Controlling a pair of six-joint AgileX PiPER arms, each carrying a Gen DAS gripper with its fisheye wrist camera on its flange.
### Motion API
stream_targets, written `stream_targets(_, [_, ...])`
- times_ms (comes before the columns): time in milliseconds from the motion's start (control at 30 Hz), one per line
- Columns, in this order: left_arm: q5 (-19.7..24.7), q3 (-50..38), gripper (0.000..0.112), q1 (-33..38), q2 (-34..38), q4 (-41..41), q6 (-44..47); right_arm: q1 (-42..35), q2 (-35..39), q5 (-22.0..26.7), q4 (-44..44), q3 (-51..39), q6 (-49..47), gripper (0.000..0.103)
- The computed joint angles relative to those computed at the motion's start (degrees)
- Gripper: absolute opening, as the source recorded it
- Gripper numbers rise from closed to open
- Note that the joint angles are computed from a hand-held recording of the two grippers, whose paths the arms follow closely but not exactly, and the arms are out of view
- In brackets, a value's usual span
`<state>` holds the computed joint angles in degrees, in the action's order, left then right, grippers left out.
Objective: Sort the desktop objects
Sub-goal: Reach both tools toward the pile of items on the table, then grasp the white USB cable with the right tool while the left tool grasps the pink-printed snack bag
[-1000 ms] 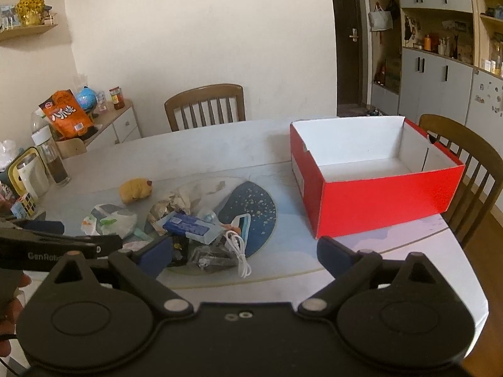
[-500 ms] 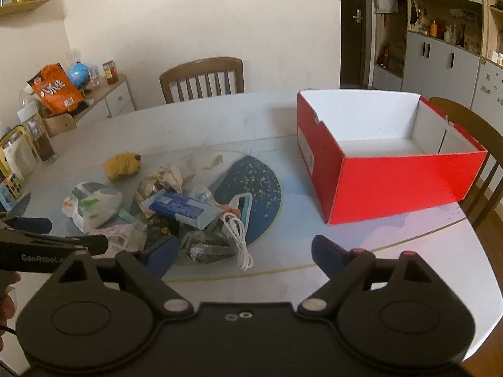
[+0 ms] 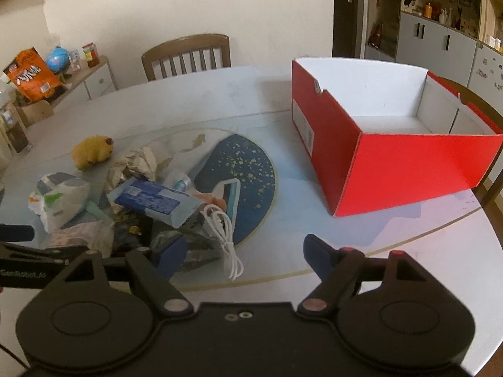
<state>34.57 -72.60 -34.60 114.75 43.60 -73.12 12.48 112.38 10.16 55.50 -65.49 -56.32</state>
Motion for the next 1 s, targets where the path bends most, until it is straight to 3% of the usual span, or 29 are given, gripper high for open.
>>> stream_targets(100, [-0.1, -0.9, 0.103, 0.5, 1.1, -0.9, 1.1, 0.2, 2.3, 1.0, -9.5, -2.8, 10.2, 0.072])
stream_targets(200, [-0.5, -1.3, 0.103, 1.3, 1.8, -2.4, 2.5, 0.5, 4.1, 1.2, -14.8, -4.7, 15.4, 0.069])
stream_targets(267, [-0.6, -1.5, 0.103, 1.7, 2.2, -3.4, 3.5, 0.4, 5.4, 2.5, -16.4, -6.3, 16.9, 0.059])
stream_targets(367, [-2.0, -1.1, 0.103, 2.3, 2.3, -3.9, 4.0, 0.7, 6.8, 3.9, -20.5, -8.0, 21.0, 0.057])
stream_targets(600, [-4.8, -0.8, 0.101, 4.0, 2.4, -6.6, 6.8, 1.4, 8.9, 6.1, -26.1, -10.6, 26.3, 0.044])
stream_targets(667, [-5.9, -0.6, 0.094, 4.5, 2.4, -8.1, 8.5, 1.6, 9.2, 6.5, -27.0, -11.0, 27.2, 0.043])
stream_targets(833, [-6.6, -1.1, 0.091, 5.2, 2.6, -10.9, 12.4, 2.2, 9.5, 7.2, -30.3, -11.8, 30.1, 0.035])
stream_targets(1000, [-8.0, -0.4, 0.083, 6.2, 1.8, -14.3, 17.9, 2.5, 10.1, 8.7, -31.9, -13.2, 32.1, 0.023])
